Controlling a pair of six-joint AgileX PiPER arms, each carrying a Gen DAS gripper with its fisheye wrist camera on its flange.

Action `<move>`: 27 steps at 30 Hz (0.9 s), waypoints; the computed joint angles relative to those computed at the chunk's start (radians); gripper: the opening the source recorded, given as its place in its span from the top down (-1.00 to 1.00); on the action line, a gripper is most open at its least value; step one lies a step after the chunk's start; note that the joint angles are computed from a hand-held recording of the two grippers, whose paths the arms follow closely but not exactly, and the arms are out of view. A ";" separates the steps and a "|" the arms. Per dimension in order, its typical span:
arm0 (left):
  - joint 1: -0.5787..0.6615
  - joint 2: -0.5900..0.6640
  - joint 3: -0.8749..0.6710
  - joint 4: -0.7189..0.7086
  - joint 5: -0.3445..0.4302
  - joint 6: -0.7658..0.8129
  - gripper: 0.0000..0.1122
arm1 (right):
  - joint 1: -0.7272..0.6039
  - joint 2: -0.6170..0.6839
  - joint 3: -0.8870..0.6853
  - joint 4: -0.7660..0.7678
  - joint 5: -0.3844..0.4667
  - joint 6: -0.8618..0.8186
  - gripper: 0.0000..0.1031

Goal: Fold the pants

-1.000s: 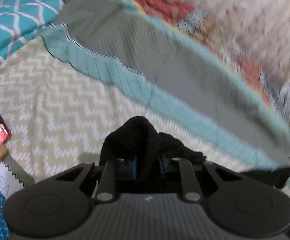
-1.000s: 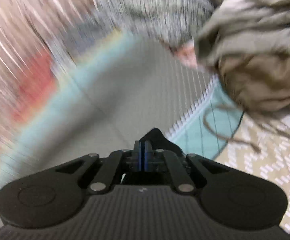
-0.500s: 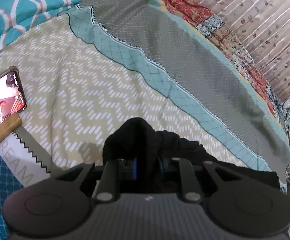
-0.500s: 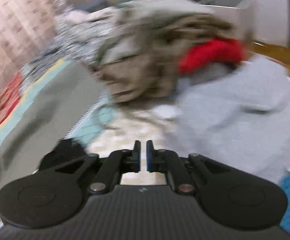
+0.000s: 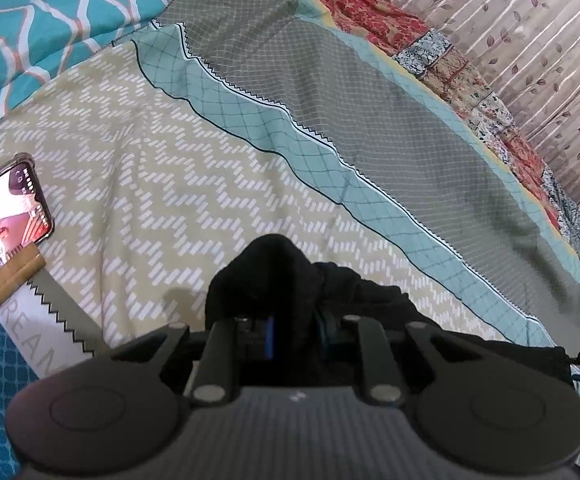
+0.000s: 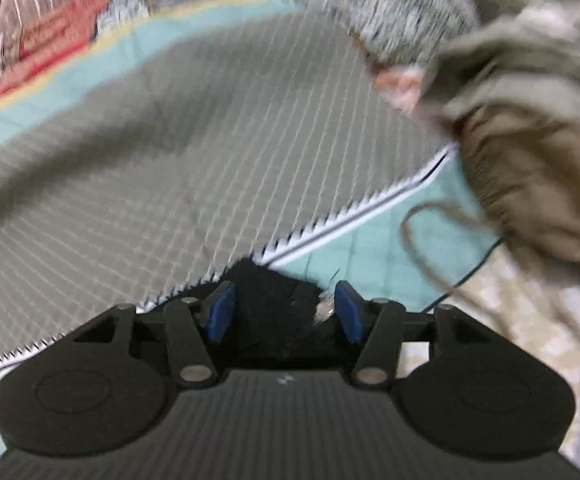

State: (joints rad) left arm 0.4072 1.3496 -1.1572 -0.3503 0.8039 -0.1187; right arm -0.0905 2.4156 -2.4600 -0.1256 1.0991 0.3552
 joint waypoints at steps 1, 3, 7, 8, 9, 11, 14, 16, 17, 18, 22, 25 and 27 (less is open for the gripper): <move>-0.005 0.008 -0.003 0.009 -0.006 -0.009 0.69 | 0.005 0.023 -0.035 -0.003 0.025 -0.021 0.58; -0.017 0.020 -0.020 0.035 -0.012 -0.032 0.70 | 0.019 -0.022 0.015 -0.039 0.001 -0.030 0.96; 0.030 0.029 -0.071 -0.049 -0.005 0.013 0.70 | -0.064 -0.268 0.334 -0.007 -0.337 0.129 0.96; 0.039 0.028 -0.078 -0.074 -0.010 0.031 0.70 | -0.098 -0.302 0.348 0.020 -0.365 0.160 0.96; 0.036 0.027 -0.082 -0.074 -0.023 0.030 0.70 | -0.118 -0.312 0.326 0.009 -0.353 0.181 0.95; 0.029 0.033 -0.075 -0.074 -0.059 0.022 0.70 | -0.140 -0.308 0.270 0.019 -0.294 0.127 0.86; 0.018 0.069 -0.057 -0.060 -0.082 -0.041 0.69 | -0.187 -0.266 0.210 0.229 -0.166 -0.084 0.74; 0.005 0.085 -0.032 -0.050 -0.095 -0.066 0.66 | -0.183 -0.255 0.238 0.287 -0.137 -0.164 0.27; -0.006 0.088 -0.019 -0.034 -0.101 -0.078 0.63 | -0.168 -0.273 0.292 0.295 -0.141 -0.191 0.01; -0.015 0.087 -0.011 -0.015 -0.104 -0.091 0.55 | -0.155 -0.270 0.308 0.293 -0.143 -0.203 0.00; -0.055 0.083 -0.002 0.027 -0.115 -0.089 0.03 | -0.107 -0.259 0.391 0.243 -0.175 -0.205 0.00; -0.095 0.092 -0.005 0.077 -0.133 -0.106 -0.29 | -0.080 -0.247 0.406 0.175 -0.200 -0.189 -0.01; -0.125 0.112 -0.012 0.117 -0.146 -0.131 -0.34 | -0.061 -0.236 0.408 0.127 -0.226 -0.190 -0.02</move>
